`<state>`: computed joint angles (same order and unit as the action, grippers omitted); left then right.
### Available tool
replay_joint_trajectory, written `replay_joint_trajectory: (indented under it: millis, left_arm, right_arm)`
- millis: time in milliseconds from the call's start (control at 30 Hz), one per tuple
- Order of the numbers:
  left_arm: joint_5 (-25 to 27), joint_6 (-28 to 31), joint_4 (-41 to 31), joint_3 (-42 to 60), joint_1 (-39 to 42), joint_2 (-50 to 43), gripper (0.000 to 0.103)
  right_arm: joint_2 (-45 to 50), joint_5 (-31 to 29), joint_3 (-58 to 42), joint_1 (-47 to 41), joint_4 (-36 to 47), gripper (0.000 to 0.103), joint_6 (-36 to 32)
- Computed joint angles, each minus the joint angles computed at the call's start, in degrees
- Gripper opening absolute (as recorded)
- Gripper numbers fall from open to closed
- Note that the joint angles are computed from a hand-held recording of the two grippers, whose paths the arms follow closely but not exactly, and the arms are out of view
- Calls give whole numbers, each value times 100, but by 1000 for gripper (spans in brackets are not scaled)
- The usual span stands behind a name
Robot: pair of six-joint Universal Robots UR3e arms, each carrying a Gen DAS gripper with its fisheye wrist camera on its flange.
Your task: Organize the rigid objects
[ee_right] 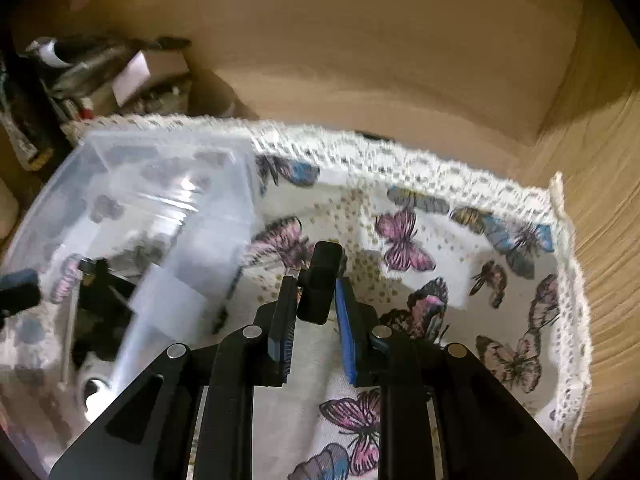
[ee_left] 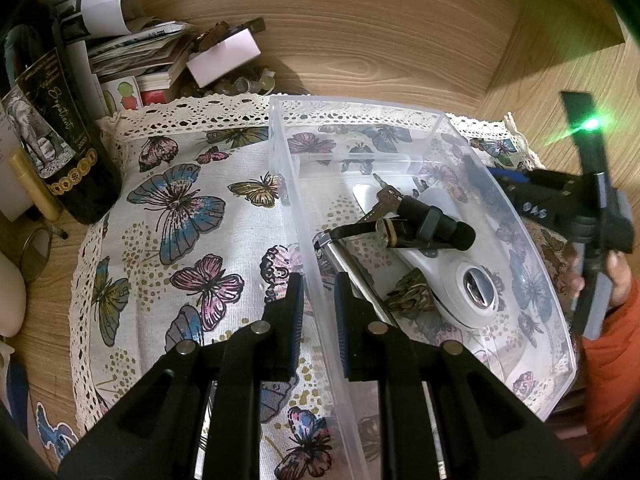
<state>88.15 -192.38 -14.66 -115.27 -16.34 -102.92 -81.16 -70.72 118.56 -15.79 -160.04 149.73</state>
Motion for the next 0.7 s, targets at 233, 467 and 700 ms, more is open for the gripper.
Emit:
replay_joint_trajectory:
  millis: [233,467,700]
  left_arm:
    - [4,-7,8,5,-3,-9,15]
    - [6,-6,18,1,-3,-11,15]
    - [9,-4,15,19,-8,-24,15]
  right_arm:
    - [-1239,603,477,-326,263,18,-195]
    - [-1468,803,358,-15,175,18,-188]
    - [-1400,676,257,546,340,18,-321]
